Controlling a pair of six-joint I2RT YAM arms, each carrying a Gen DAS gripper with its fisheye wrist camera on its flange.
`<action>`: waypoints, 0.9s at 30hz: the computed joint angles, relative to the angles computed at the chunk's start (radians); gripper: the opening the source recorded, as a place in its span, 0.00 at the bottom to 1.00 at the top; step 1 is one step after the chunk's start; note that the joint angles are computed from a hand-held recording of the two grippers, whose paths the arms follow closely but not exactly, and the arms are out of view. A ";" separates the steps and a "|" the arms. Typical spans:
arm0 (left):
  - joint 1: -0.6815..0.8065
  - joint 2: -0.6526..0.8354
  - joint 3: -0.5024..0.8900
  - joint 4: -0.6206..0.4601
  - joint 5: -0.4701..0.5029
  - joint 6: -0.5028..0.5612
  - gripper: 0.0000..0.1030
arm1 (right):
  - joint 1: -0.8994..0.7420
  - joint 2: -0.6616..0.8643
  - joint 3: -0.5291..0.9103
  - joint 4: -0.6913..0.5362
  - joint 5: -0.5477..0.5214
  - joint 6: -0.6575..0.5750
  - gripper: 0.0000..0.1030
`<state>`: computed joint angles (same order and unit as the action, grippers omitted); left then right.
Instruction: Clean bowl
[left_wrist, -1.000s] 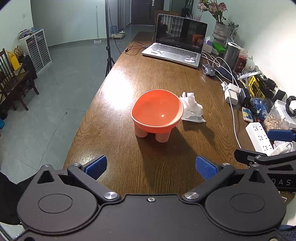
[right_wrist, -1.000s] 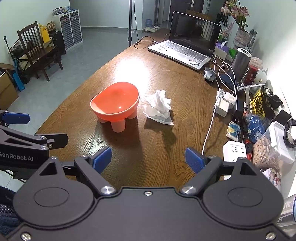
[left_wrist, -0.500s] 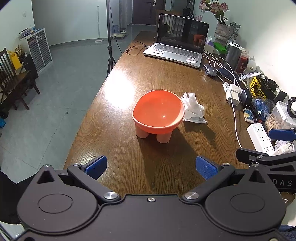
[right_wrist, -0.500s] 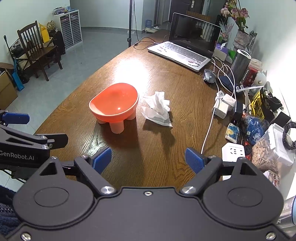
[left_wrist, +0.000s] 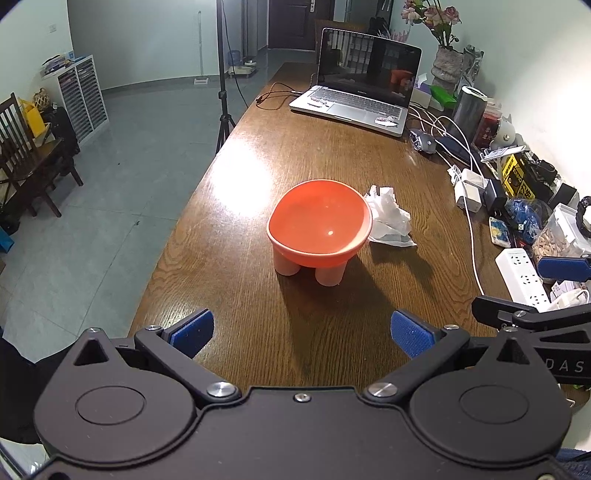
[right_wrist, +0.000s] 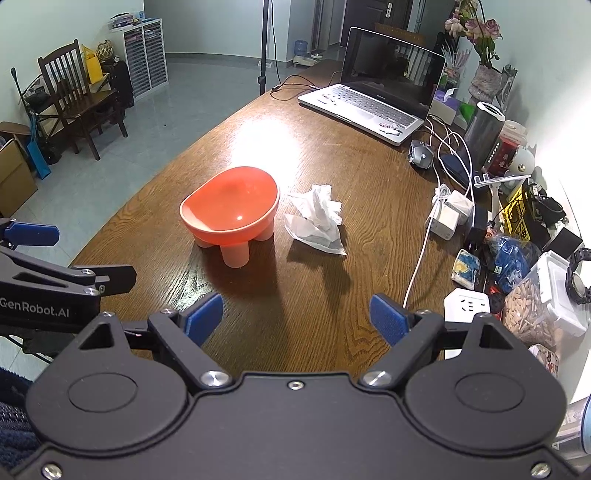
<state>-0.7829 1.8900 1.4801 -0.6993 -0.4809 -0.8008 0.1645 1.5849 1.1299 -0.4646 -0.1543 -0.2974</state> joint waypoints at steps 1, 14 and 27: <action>0.000 0.000 0.000 -0.001 0.001 -0.002 1.00 | 0.000 0.001 0.002 -0.002 -0.001 -0.001 0.87; 0.012 0.003 0.000 0.004 0.010 0.006 1.00 | 0.007 0.022 0.023 -0.007 0.003 -0.002 0.87; 0.026 0.006 0.002 0.011 0.021 0.026 1.00 | 0.012 0.051 0.050 -0.004 0.012 -0.004 0.87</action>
<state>-0.7573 1.8956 1.4825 -0.6887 -0.4601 -0.7749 0.1765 1.6362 1.1800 -0.4688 -0.1428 -0.3015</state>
